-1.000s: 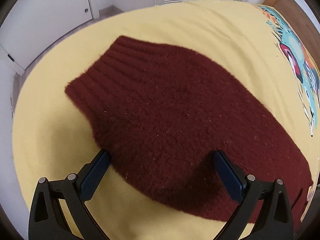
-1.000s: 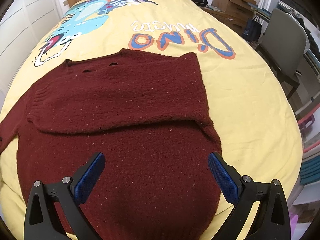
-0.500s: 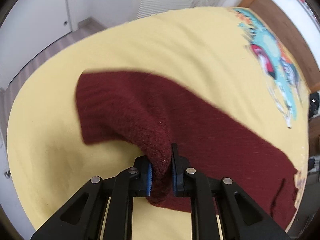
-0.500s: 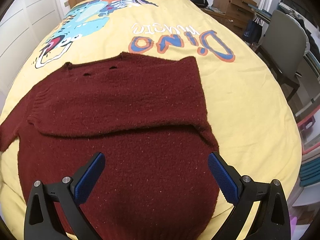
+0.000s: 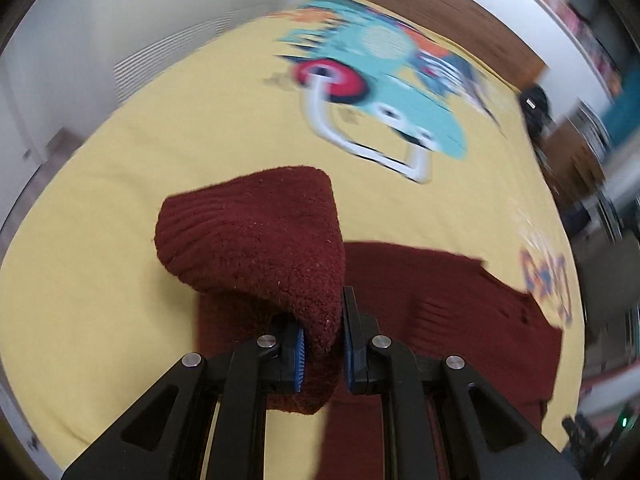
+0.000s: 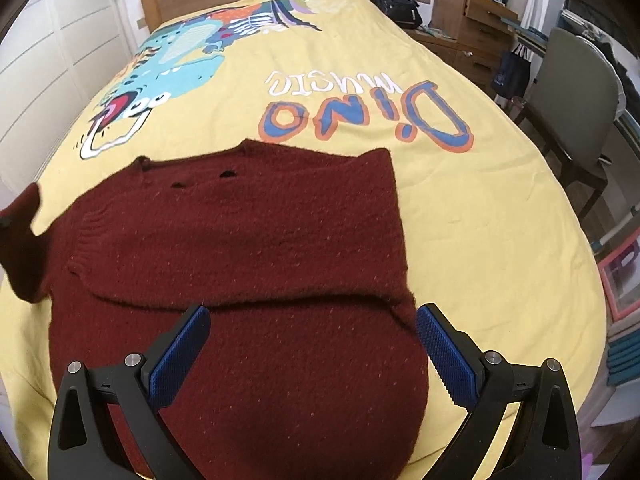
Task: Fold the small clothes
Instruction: 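Grasp the sweater side edge with the left gripper and fold it inward, then lay the folded side onto the sweater and open the left gripper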
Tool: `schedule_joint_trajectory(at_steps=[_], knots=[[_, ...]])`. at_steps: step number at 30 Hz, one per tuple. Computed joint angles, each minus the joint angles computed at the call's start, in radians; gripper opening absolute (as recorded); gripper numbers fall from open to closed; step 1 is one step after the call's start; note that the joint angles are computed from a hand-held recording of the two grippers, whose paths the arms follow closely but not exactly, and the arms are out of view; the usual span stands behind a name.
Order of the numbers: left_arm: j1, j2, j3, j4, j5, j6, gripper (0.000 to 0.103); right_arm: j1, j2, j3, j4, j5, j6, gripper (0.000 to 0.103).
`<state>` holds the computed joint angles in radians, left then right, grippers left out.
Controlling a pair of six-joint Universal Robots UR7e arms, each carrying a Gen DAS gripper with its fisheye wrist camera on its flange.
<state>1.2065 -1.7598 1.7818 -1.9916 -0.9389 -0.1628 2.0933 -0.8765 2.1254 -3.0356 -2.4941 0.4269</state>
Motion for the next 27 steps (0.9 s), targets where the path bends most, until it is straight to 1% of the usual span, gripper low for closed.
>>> schedule_joint_trajectory(at_steps=[4, 5, 6, 12, 16, 19, 22, 26, 27], knots=[[-0.094, 0.043, 0.063, -0.022, -0.020, 0.004, 0.012, -0.014, -0.019, 0.015, -0.021, 0.006, -0.021, 0.102], [-0.093, 0.087, 0.063, -0.069, -0.023, 0.014, 0.012, -0.017, -0.024, 0.021, -0.026, 0.010, -0.025, 0.102], [-0.108, 0.109, 0.078, -0.093, -0.033, 0.018, 0.012, -0.019, -0.029, 0.025, -0.028, 0.010, -0.026, 0.102], [-0.201, 0.180, 0.169, -0.143, -0.044, 0.021, 0.012, -0.030, -0.059, 0.053, -0.040, 0.002, -0.041, 0.102], [-0.252, 0.248, 0.206, -0.206, -0.055, 0.064, 0.012, -0.042, -0.072, 0.077, -0.069, 0.007, -0.043, 0.102], [-0.272, 0.288, 0.235, -0.241, -0.046, 0.062, 0.012, -0.055, -0.077, 0.094, -0.080, 0.020, -0.035, 0.102], [-0.278, 0.320, 0.273, -0.265, -0.015, 0.067, 0.012, -0.064, -0.076, 0.107, -0.087, 0.032, -0.028, 0.102], [-0.249, 0.389, 0.307, -0.305, 0.044, 0.078, 0.012, -0.077, -0.073, 0.123, -0.098, 0.051, -0.024, 0.102], [-0.241, 0.392, 0.311, -0.298, 0.052, 0.074, 0.012, -0.080, -0.071, 0.127, -0.100, 0.055, -0.024, 0.102]])
